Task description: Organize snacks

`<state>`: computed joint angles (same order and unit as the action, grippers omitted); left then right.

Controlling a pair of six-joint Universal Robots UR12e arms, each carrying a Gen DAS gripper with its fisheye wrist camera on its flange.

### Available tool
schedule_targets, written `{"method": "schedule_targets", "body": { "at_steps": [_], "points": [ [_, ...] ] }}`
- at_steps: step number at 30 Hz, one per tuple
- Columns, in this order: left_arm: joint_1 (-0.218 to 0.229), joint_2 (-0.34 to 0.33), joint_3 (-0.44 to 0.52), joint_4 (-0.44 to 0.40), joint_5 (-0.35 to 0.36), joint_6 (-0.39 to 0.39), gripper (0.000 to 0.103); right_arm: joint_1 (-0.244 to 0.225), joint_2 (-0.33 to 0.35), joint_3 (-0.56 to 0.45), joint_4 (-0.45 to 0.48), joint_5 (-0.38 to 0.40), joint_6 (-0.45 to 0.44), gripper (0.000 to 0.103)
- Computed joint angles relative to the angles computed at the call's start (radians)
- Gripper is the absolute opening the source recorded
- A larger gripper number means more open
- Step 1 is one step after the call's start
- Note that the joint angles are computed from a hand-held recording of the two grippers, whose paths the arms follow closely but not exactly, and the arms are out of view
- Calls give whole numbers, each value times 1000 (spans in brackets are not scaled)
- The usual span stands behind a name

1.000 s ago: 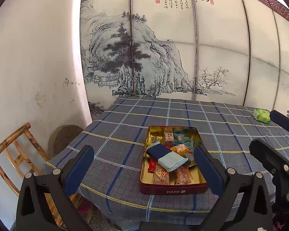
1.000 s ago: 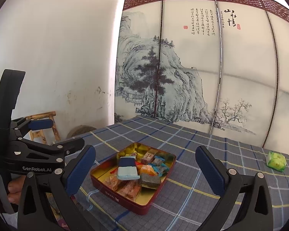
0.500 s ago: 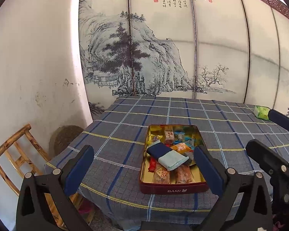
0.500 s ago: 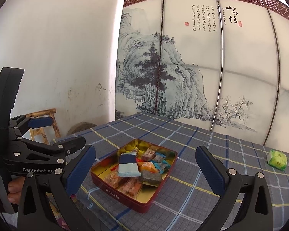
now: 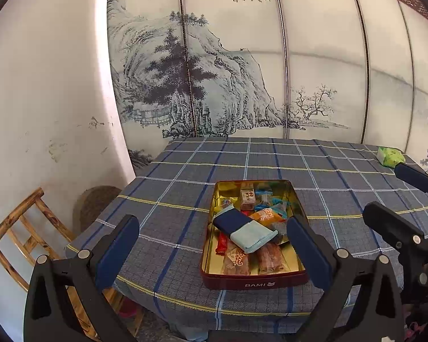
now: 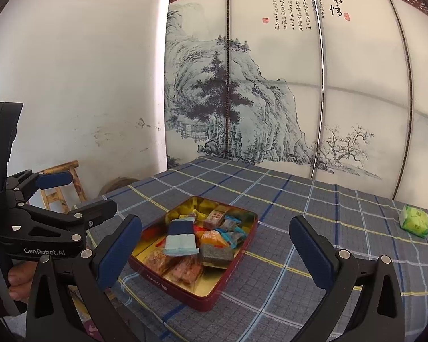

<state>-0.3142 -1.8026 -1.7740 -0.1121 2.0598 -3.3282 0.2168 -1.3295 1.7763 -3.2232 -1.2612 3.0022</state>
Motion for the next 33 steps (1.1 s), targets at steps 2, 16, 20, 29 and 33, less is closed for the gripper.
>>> {"method": "schedule_targets", "body": {
  "at_steps": [2, 16, 20, 29, 33],
  "points": [
    [0, -5, 8, -8, 2, 4, 103, -3, 3, -4, 4, 6, 3, 103],
    [-4, -45, 74, -71, 32, 20, 103, -27, 32, -43, 46, 50, 22, 103],
    [-5, -60, 97, -92, 36, 25, 103, -34, 42, -54, 61, 58, 34, 103],
    [-10, -93, 145, -131, 43, 47, 103, -56, 63, -73, 79, 71, 47, 103],
    [-13, -111, 171, -155, 44, 51, 103, -80, 74, -85, 105, 73, 48, 103]
  ]
}}
